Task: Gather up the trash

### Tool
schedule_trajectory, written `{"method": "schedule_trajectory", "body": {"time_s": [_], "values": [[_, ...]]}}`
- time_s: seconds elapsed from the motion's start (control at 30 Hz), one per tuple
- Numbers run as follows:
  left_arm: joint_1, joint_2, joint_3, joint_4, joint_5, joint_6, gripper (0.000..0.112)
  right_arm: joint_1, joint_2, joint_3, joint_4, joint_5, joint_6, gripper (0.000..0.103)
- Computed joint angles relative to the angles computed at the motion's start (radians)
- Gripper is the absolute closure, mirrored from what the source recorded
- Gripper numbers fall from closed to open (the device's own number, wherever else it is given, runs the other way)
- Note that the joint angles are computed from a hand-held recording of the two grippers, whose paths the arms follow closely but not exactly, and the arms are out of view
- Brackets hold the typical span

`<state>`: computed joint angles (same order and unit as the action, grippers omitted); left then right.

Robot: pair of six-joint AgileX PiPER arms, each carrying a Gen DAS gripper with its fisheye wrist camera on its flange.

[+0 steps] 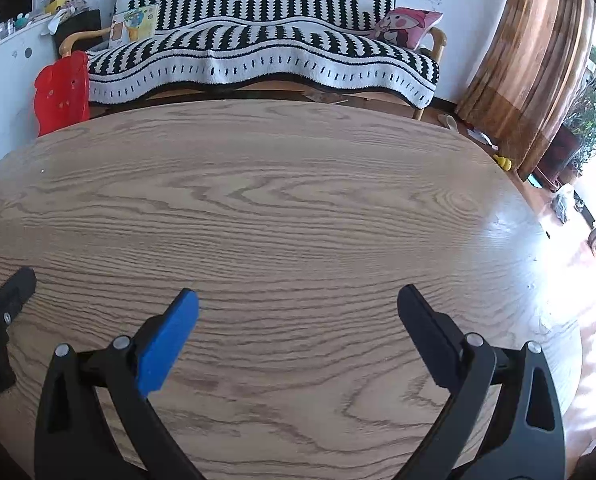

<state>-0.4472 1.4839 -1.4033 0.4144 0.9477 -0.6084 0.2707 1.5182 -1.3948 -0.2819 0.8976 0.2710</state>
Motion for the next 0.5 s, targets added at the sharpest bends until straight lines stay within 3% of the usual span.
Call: {"method": "schedule_trajectory", "body": {"time_s": [0.17, 0.33, 0.5], "values": [[0.053, 0.005, 0.017, -0.174, -0.017, 0.121, 0.016, -0.016, 0.022, -0.011, 0.049, 0.02, -0.038, 0.007], [0.013, -0.003, 0.062, 0.009, -0.041, -0.062, 0.016, -0.031, 0.045, -0.02, 0.092, 0.035, -0.05, 0.007], [0.045, -0.002, 0.056, -0.034, -0.063, -0.033, 0.016, -0.044, 0.047, -0.024, 0.131, 0.038, -0.074, 0.007]]}}
